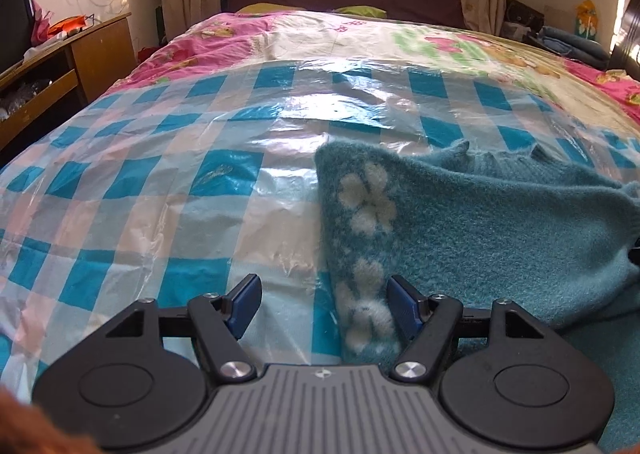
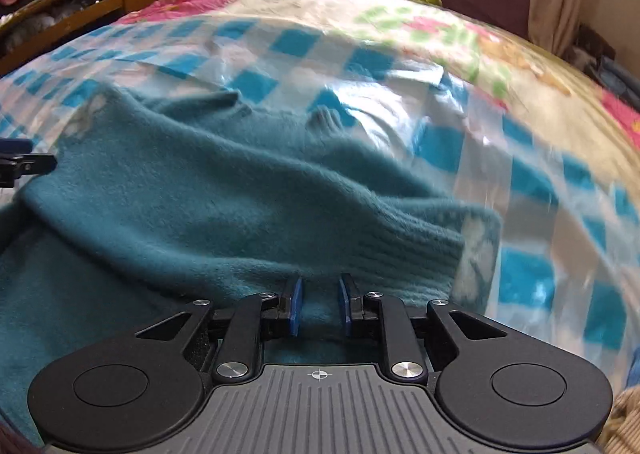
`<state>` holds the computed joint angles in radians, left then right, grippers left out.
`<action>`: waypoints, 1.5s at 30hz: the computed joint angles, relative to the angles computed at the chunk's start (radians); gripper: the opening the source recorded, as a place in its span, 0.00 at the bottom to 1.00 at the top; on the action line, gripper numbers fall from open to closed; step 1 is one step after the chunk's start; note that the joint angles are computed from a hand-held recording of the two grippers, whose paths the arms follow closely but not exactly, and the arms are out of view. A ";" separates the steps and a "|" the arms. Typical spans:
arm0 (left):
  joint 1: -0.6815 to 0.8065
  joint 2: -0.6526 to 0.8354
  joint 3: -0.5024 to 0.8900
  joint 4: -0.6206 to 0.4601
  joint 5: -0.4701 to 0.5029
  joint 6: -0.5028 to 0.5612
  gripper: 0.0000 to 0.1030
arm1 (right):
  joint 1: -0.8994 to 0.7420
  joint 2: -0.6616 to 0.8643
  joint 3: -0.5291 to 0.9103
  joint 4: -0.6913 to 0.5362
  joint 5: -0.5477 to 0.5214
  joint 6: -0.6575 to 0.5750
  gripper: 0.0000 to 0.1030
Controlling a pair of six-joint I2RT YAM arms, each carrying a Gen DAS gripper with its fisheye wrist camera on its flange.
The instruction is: Fold small clothes
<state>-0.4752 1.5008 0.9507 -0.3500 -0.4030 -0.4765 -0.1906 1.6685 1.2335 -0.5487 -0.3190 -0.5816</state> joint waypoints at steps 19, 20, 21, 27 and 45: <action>-0.222 -0.591 -0.210 -0.584 -0.033 -0.389 0.68 | 0.095 -0.420 -0.276 -0.230 -0.194 -0.009 0.30; -0.259 -0.630 -0.222 -0.619 -0.029 -0.444 0.68 | 0.120 -0.455 -0.295 -0.253 -0.204 -0.004 0.34; -0.288 -0.673 -0.234 -0.647 -0.003 -0.494 0.68 | 0.136 -0.487 -0.311 -0.275 -0.213 0.000 0.35; -0.469 -0.682 -0.244 -0.724 -0.011 -0.627 0.68 | 0.106 -0.654 -0.387 -0.448 -0.213 -0.075 0.37; -0.706 -0.651 -0.160 -0.831 0.001 -0.745 0.67 | -0.929 -0.509 -0.227 -0.905 -0.095 -0.812 0.38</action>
